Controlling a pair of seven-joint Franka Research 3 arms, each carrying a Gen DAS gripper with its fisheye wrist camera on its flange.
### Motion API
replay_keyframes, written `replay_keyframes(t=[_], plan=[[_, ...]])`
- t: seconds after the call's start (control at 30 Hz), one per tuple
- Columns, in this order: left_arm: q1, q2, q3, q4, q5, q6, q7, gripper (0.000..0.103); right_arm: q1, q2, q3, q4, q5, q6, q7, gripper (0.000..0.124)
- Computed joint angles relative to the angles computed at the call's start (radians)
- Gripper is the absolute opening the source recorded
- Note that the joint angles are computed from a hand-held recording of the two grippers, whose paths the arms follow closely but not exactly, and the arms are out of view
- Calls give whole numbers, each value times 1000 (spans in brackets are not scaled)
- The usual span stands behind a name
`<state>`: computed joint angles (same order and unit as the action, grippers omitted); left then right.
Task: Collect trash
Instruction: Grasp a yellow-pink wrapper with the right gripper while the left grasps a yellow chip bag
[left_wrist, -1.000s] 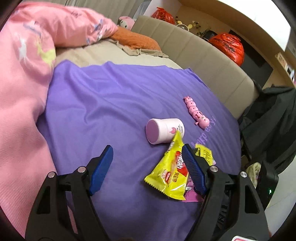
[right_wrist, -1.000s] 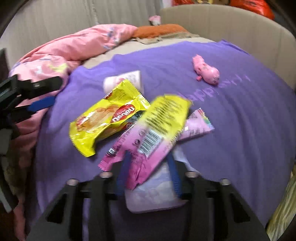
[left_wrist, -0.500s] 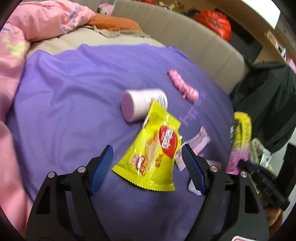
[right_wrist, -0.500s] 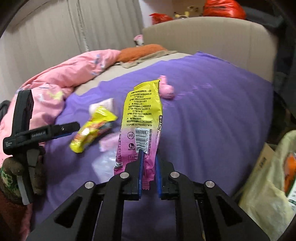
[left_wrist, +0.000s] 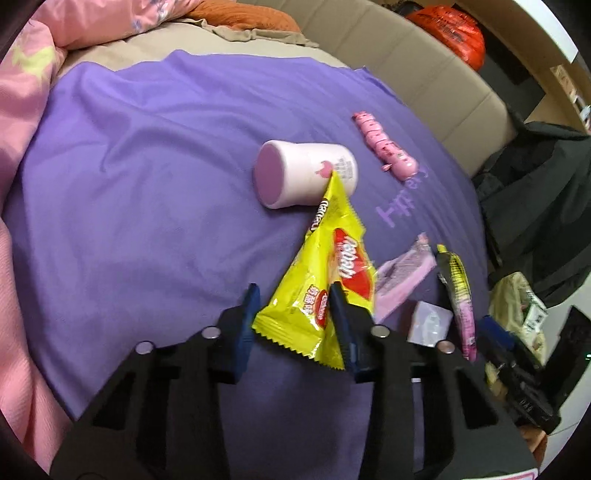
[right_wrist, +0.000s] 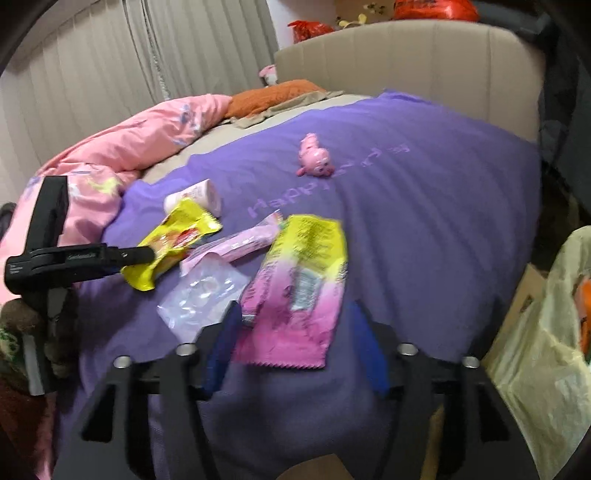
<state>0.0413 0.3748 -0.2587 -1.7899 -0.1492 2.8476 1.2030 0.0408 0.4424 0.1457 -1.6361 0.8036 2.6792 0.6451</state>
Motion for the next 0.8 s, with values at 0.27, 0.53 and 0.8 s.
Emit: replay_keyframes(t=[0.27, 0.53, 0.8], plan=[[-114, -62, 100, -54, 166, 142, -70, 28, 14, -2, -17, -24, -65, -10, 57, 59], [-204, -77, 211, -49, 452, 120, -314, 28, 25, -14, -4, -55, -89, 44, 88, 59], [-173, -80, 185, -47, 519, 93, -391, 29, 128, 29, -79, -14, -275, 136, 228, 59]])
